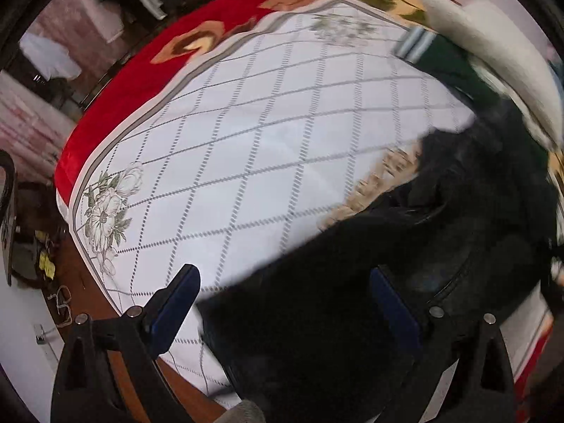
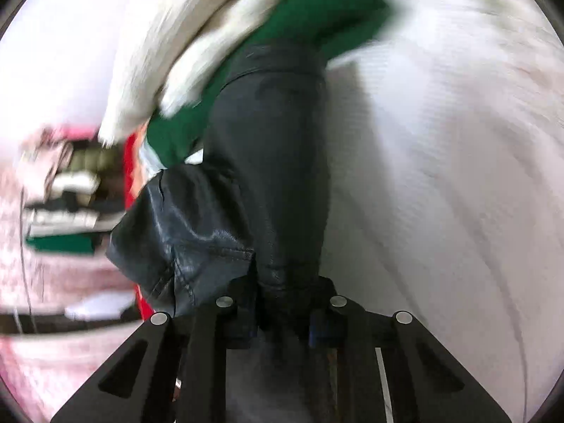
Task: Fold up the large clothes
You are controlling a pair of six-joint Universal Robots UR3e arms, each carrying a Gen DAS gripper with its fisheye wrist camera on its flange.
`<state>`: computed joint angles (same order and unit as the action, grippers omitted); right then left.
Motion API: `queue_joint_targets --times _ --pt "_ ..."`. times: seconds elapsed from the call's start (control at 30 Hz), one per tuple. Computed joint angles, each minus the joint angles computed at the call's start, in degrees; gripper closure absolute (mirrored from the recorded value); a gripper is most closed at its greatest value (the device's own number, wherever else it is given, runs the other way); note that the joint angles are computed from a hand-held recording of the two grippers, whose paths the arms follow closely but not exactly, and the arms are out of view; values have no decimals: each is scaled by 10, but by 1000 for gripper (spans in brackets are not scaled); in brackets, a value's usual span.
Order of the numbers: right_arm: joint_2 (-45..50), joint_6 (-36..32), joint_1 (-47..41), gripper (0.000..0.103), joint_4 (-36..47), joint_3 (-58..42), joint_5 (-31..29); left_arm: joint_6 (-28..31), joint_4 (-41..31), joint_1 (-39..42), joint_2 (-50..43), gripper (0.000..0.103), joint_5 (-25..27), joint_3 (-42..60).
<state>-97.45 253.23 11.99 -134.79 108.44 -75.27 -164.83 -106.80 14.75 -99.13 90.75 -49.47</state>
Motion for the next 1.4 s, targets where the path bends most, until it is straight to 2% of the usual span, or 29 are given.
queue_joint_targets --times 0.07,0.1,0.13,0.17,0.2,0.27,0.33,0.43,0.5,0.53,0.67,0.7,0.73,0.83,0.93,1.0,1.1,1.17,1.27,1.33,1.4 --pt "-119 65 32 82 127 30 -37 7 -15 -16 15 4 2 -6" --pt "-165 81 50 78 213 25 -44 7 -20 -27 21 4 1 -14" --pt "-206 84 54 68 274 32 -31 5 -23 -37 27 4 1 -23" --pt "-240 84 48 64 318 44 -11 2 -24 -50 36 4 2 -40" --pt "-280 81 34 54 347 68 12 -5 -27 -61 35 4 -1 -45" --pt "-360 54 -3 51 411 100 46 -20 -19 -81 32 4 -7 -58" --pt "-370 43 -3 51 482 57 31 -42 13 -102 22 4 -7 -63" --pt "-295 40 53 51 556 -84 -52 -66 72 -130 -16 4 1 -67" --pt "-238 27 92 51 553 -171 -108 -84 113 -154 -61 4 46 -73" --pt "-209 -9 94 51 540 -201 -116 -88 127 -156 -84 4 57 -76" --pt "-72 -204 8 54 420 -229 -24 -91 144 -139 -117 4 59 -80" --pt "-20 -228 -3 62 392 -247 -16 -90 141 -133 -116 4 57 -76" --pt "26 -254 -15 63 364 -251 -7 -88 137 -128 -112 4 55 -73" --pt "99 -284 -30 65 352 -238 -24 -83 113 -102 -90 4 43 -63" --pt "133 -307 -70 68 391 -246 -9 -80 72 -71 -72 4 31 -42" --pt "135 -321 -77 68 453 -298 -9 -75 46 -41 -49 4 17 -34" --pt "136 -328 -45 68 537 -431 -52 -65 20 -1 -12 4 8 -37" --pt "130 -346 -22 68 542 -477 -27 -61 11 15 11 4 12 -52" --pt "208 -378 17 69 559 -549 42 -56 8 33 33 4 19 -76" --pt "252 -383 45 78 556 -554 41 -59 6 31 40 4 27 -88" --pt "312 -396 70 80 569 -556 27 -57 9 24 52 4 38 -104"
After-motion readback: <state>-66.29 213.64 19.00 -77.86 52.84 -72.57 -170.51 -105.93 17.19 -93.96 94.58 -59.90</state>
